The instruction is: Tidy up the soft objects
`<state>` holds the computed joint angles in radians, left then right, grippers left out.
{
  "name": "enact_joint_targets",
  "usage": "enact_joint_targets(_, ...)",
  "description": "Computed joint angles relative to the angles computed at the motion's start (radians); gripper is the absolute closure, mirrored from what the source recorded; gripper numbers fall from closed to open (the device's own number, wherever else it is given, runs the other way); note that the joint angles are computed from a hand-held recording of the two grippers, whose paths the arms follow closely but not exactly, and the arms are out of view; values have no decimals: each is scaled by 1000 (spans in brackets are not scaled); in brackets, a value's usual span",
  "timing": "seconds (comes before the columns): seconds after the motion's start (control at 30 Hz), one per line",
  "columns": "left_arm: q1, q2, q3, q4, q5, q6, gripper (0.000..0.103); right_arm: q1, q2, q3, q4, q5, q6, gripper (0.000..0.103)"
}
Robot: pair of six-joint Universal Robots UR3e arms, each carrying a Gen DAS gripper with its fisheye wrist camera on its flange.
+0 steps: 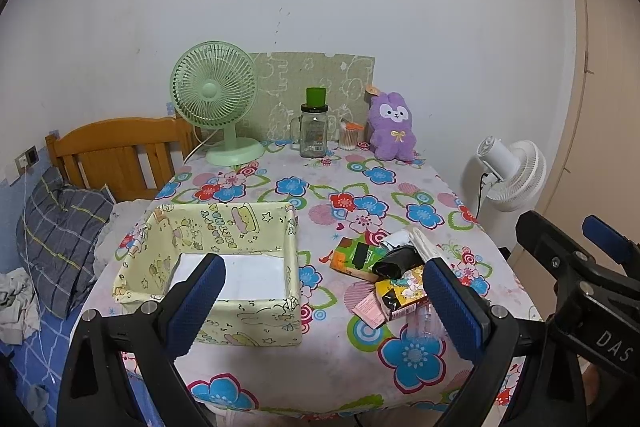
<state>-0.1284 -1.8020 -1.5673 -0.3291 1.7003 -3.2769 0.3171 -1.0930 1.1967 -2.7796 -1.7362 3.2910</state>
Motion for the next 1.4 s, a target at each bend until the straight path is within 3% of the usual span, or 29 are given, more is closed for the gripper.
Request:
enact_joint_targets(1.07,-3,-11,14,-2,6,-3,3,3,4,-10,9,7,7,0)
enact_joint_targets(1.4,-23,-24,23,12,56,2,3,9,-2,3,-1,4,4,0)
